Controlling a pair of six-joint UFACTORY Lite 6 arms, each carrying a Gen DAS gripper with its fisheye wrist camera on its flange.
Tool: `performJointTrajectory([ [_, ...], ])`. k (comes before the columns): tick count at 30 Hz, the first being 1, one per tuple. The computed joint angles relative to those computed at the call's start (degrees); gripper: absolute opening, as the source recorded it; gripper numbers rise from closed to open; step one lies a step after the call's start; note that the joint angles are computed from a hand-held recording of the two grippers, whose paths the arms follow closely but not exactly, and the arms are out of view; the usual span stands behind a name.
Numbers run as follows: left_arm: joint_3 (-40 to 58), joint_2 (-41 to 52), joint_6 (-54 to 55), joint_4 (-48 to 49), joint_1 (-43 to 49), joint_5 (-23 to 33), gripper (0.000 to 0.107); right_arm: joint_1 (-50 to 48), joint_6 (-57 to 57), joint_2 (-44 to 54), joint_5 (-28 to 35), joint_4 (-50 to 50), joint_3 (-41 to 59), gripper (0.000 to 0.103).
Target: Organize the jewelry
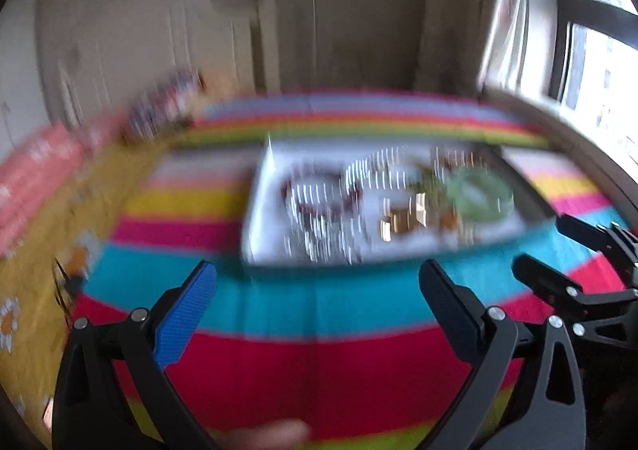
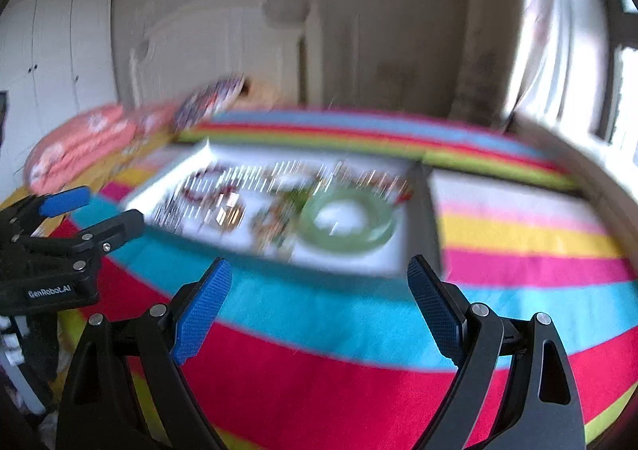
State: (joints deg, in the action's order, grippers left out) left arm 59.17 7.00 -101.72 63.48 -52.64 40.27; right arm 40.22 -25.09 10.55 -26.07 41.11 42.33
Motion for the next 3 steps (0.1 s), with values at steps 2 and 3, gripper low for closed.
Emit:
performJointTrajectory([
  [2,-0.31,-0.52,5.16,-6.46,2.52,-2.15,0.101,-0.13,-5.50,1.46,5.10,5.52,3.25,0.086],
  [3,0.35,0.10,8.31,-9.10,3.79,-2.46,0.101,-0.34,-9.48,2.59,7.45,10.24,5.64,0.086],
])
